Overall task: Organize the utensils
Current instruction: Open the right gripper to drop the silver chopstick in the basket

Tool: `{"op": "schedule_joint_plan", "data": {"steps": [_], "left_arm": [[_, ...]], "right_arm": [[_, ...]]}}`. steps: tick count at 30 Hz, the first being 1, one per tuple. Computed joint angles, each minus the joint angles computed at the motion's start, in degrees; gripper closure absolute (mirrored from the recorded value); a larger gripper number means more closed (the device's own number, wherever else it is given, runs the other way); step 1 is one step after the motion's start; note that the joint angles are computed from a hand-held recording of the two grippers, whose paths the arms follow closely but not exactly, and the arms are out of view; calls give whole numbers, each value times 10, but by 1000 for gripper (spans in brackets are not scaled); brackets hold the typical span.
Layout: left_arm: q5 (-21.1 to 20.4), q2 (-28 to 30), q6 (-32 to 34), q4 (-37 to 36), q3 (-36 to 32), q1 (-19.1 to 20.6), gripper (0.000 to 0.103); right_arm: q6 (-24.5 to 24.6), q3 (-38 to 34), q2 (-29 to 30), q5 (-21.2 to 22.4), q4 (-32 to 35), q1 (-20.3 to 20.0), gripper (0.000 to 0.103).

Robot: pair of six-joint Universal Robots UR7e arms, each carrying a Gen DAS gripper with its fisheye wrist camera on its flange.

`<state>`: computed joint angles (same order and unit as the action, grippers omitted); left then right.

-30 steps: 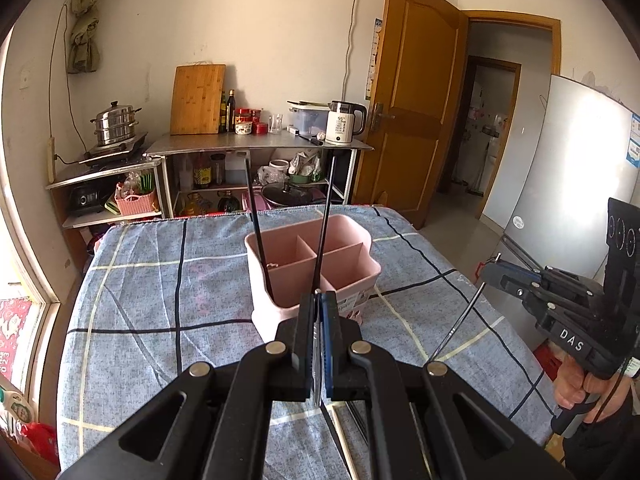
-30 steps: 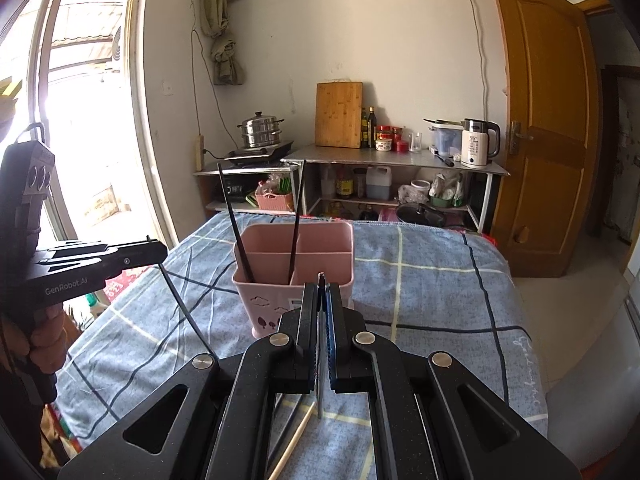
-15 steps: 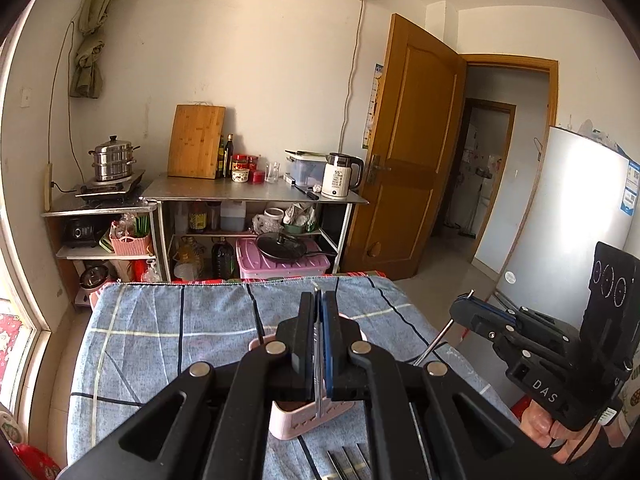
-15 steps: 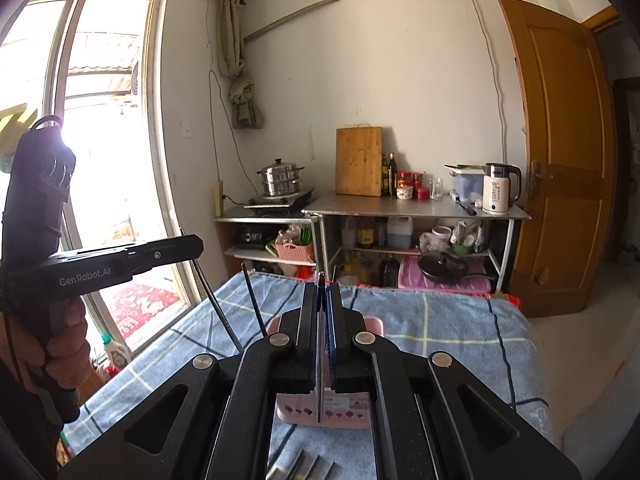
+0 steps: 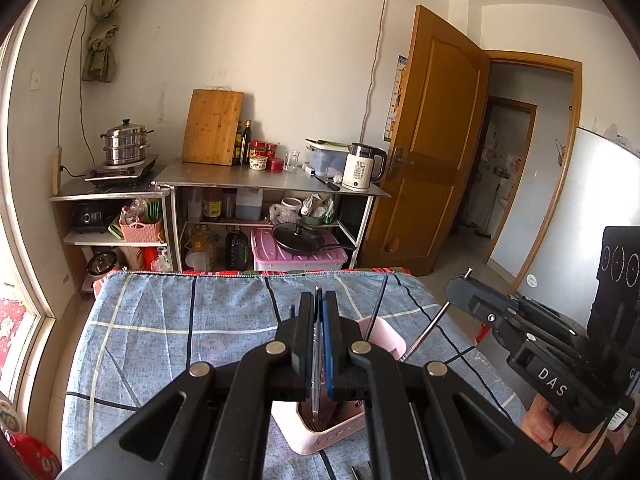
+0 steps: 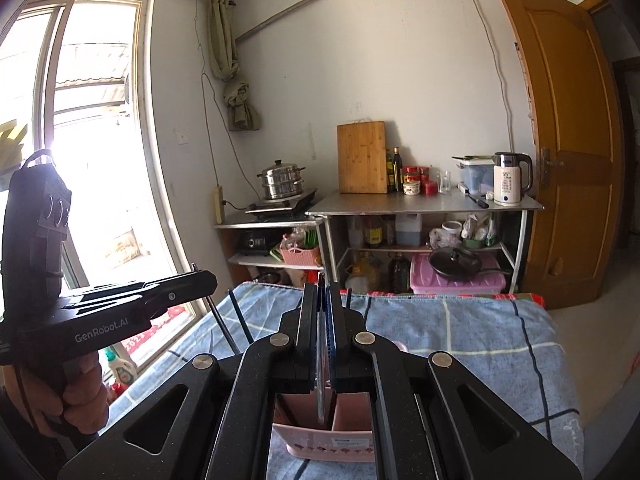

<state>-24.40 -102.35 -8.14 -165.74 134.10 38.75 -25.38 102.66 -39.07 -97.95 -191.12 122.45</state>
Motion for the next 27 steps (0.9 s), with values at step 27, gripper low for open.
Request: {"op": "schedule_joint_plan", "data": {"steps": [27], "left_arm": [[35,-67,-89,77,76,-29,80]], "right_arm": [[9,74,-46,-18,18,-23,90]]}}
